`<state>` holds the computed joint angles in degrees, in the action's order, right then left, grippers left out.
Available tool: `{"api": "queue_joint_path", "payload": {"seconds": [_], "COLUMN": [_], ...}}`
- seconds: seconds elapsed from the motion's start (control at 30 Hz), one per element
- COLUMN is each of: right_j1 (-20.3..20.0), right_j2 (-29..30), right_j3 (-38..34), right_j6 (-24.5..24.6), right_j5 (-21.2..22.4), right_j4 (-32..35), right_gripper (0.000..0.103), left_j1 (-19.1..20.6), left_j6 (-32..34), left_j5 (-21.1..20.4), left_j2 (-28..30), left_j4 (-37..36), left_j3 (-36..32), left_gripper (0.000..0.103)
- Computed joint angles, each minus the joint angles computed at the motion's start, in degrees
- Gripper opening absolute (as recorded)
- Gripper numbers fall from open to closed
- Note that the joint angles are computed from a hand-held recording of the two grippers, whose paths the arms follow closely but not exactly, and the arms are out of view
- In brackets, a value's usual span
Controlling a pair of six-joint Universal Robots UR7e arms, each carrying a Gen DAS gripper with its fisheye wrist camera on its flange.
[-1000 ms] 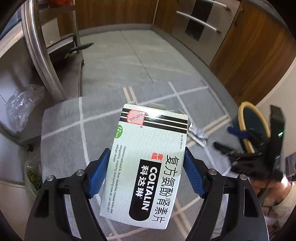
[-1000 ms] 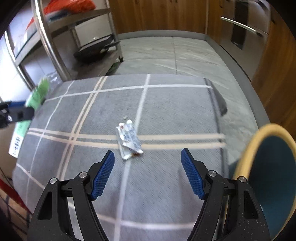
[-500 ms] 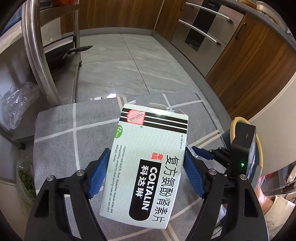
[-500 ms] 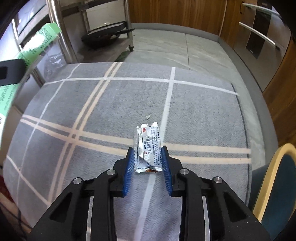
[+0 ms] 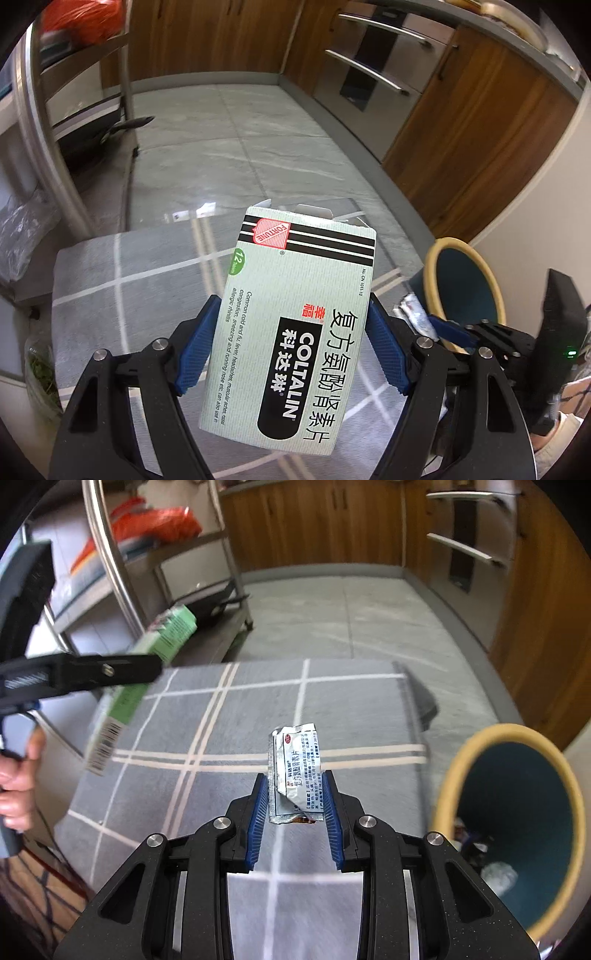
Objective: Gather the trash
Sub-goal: 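Carry the COLTALIN box and foil packet over the bin with both tools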
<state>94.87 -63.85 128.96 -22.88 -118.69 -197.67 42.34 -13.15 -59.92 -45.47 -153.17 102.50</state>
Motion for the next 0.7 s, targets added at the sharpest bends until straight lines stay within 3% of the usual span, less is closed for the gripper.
{"api": "queue_joint_path", "payload": {"seconds": [0.27,0.7], "right_j1": [-0.32,-7.39], "right_j2": [-7.96,-17.56], "right_j3": [6.41,13.34], "right_j6": [1.47,2.73], "right_j5": [-0.73,0.55], "right_j4": [-4.31,-8.49], "right_gripper": [0.031,0.031], "left_j1": [-3.14,-7.12], "left_j6": [1.48,4.01], "left_j5": [-2.53,-8.04], "left_j2": [2.38,8.98], "left_j4": [-2.43,-2.47], "left_j3": [-0.83,-5.14], "left_gripper": [0.075,0.075]}}
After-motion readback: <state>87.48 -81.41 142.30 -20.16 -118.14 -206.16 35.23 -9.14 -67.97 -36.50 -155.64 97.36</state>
